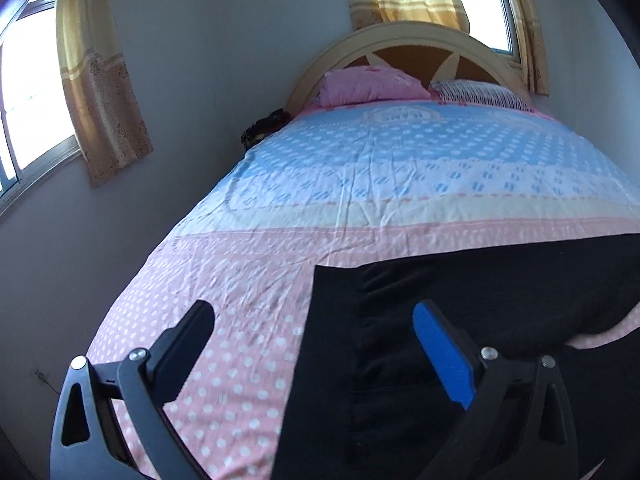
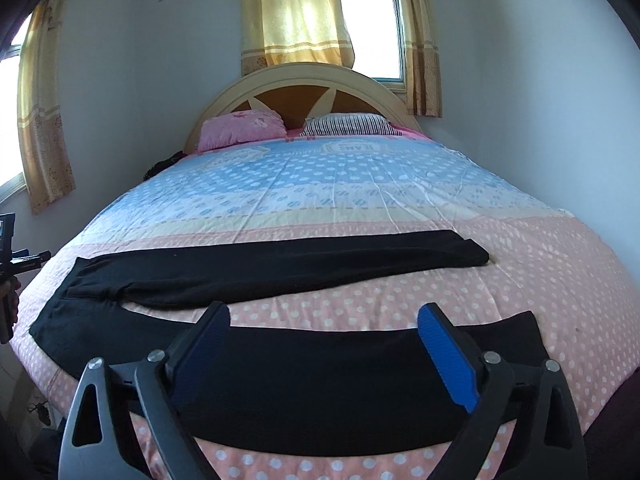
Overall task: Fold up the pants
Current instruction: 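Lower both grippers onto the pant leg hems and close them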
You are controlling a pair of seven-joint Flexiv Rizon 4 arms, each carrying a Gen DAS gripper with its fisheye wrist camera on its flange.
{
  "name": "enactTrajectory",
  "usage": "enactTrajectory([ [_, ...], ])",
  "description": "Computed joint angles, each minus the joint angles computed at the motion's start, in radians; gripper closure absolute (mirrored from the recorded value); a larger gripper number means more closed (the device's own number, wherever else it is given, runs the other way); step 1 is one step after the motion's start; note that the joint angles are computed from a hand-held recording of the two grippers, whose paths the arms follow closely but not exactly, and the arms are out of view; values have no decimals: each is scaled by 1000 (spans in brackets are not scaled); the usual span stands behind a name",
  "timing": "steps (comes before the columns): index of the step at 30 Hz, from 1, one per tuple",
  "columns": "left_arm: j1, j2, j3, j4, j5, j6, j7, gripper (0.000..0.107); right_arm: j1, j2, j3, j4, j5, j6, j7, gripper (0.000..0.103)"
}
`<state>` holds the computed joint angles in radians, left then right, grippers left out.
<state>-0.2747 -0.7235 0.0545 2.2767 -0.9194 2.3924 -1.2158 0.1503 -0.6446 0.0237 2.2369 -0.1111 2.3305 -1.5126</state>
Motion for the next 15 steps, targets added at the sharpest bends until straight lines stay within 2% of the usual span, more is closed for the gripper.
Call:
enactTrajectory([
  [1, 22, -10, 5, -14, 23, -17, 9, 12, -22, -5, 1, -21, -30, -37, 15, 16],
  [3, 80, -18, 4, -42, 98, -81, 16, 15, -38, -14, -9, -63, -49, -93, 31, 18],
  [7, 148, -41, 11, -122, 175, -230, 15, 23, -59, -29, -25, -145, -68, -175, 48, 18],
  [8, 179, -46, 2, -138, 216, -262, -2, 29, -69, -36, -43, -185, -104, -212, 91, 18],
  [10, 191, -64, 20, -182, 240, -339, -4, 41, -84, -41, -24, -213, -84, -244, 80, 18],
  [12, 237, -71, 2, -203, 301, -377, -33, 44, -109, -58, -10, -262, -87, -284, 82, 18],
  [13, 269, -75, -16, -212, 339, -390, -49, 44, -135, -78, -17, -303, -148, -315, 136, 18],
  [15, 308, -81, -40, -221, 398, -410, -77, 44, -180, -92, 27, -335, -160, -343, 143, 18],
])
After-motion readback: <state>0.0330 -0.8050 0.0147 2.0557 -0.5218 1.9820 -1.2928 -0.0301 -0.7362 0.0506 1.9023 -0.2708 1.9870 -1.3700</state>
